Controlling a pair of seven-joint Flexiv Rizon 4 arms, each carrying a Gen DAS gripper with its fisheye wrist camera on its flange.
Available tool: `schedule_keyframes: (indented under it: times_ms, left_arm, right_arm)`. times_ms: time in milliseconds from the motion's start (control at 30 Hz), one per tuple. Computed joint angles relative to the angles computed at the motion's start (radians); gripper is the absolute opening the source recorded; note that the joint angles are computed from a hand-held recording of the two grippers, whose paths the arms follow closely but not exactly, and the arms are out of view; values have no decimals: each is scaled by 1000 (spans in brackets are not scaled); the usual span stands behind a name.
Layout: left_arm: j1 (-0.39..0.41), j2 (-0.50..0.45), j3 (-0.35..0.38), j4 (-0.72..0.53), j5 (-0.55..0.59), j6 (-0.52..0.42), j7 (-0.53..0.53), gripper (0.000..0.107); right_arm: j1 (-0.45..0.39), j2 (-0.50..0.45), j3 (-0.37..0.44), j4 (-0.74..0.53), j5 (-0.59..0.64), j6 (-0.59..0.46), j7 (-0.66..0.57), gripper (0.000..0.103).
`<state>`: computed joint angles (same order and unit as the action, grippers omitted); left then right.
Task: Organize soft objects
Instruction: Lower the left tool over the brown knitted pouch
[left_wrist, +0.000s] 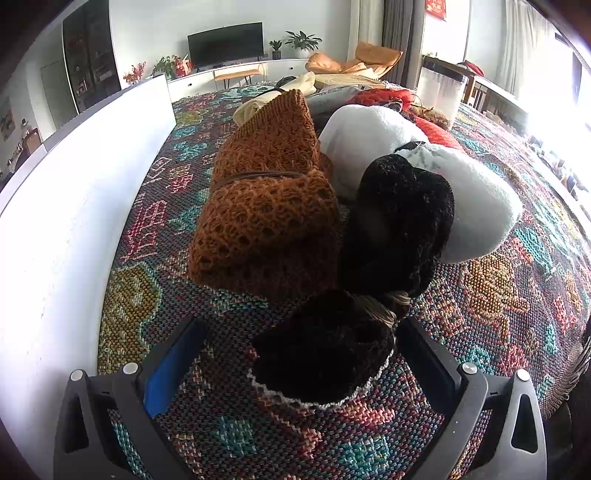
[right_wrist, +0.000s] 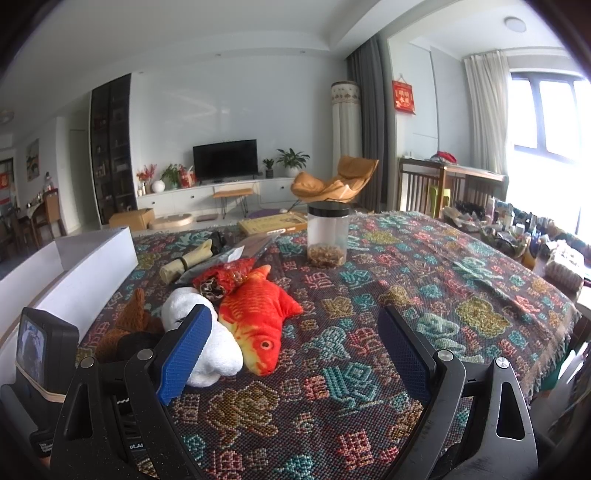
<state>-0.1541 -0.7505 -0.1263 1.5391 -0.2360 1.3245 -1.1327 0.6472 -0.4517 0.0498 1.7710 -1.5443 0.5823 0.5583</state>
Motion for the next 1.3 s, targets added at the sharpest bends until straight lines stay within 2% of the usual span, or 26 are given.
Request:
schedule_keyframes:
  times_ms: [1300]
  left_arm:
    - [6,6,-10,22,-4,25,13,103]
  right_arm:
    - [2,-6,-1,-3,19,18,4,93]
